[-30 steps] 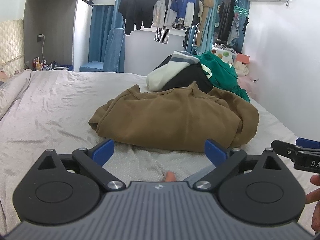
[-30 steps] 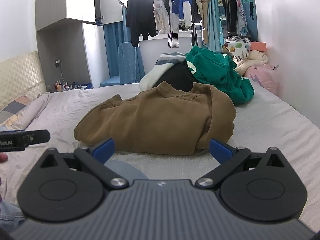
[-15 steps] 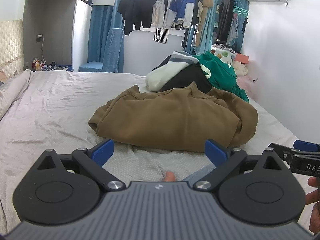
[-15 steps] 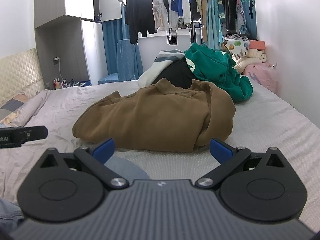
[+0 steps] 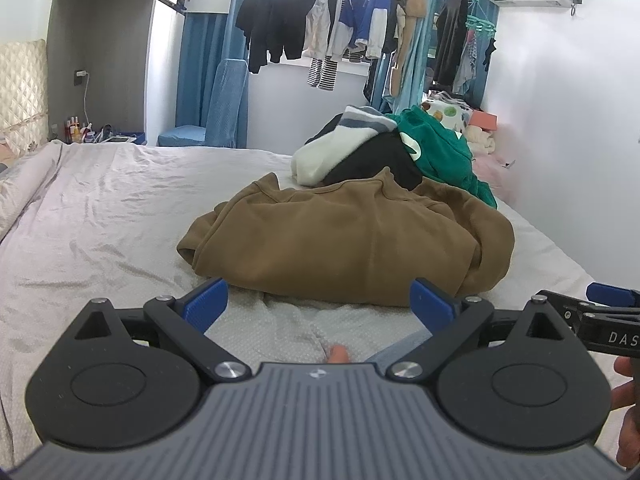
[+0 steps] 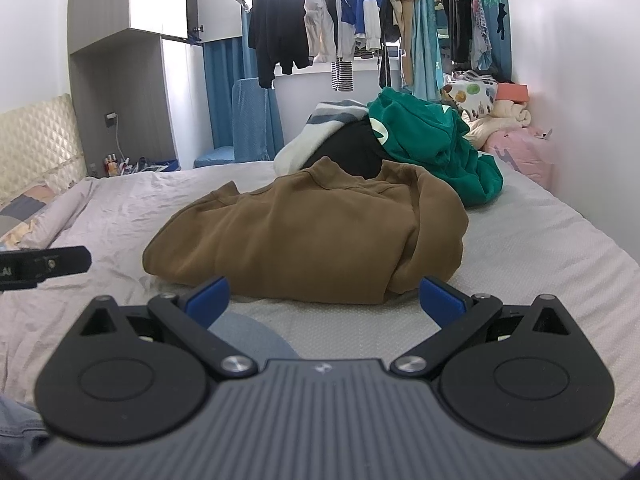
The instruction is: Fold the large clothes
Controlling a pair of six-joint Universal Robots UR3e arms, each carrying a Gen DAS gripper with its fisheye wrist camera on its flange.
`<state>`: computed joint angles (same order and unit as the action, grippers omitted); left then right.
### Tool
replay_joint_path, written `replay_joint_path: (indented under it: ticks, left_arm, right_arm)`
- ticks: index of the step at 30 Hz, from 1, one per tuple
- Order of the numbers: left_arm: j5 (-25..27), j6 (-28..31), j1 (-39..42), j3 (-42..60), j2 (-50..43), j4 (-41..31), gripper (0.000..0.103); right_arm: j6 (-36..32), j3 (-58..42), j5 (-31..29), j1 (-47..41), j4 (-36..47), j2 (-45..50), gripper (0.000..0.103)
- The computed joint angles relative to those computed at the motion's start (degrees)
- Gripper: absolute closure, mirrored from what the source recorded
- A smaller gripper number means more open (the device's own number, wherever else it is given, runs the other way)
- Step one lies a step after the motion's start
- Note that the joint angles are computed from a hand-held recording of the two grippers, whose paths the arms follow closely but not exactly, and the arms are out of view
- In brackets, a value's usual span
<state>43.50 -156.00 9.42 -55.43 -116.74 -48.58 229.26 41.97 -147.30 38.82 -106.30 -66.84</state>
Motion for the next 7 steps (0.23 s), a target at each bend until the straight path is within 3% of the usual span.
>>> replay_joint_path:
  ticks: [7]
  left_arm:
    - [-0.5,0.0,0.2,0.0,0.0,-0.2,0.004]
  right_arm:
    - [0.0,0.0,0.0,0.1,0.3,-0.2,0.000]
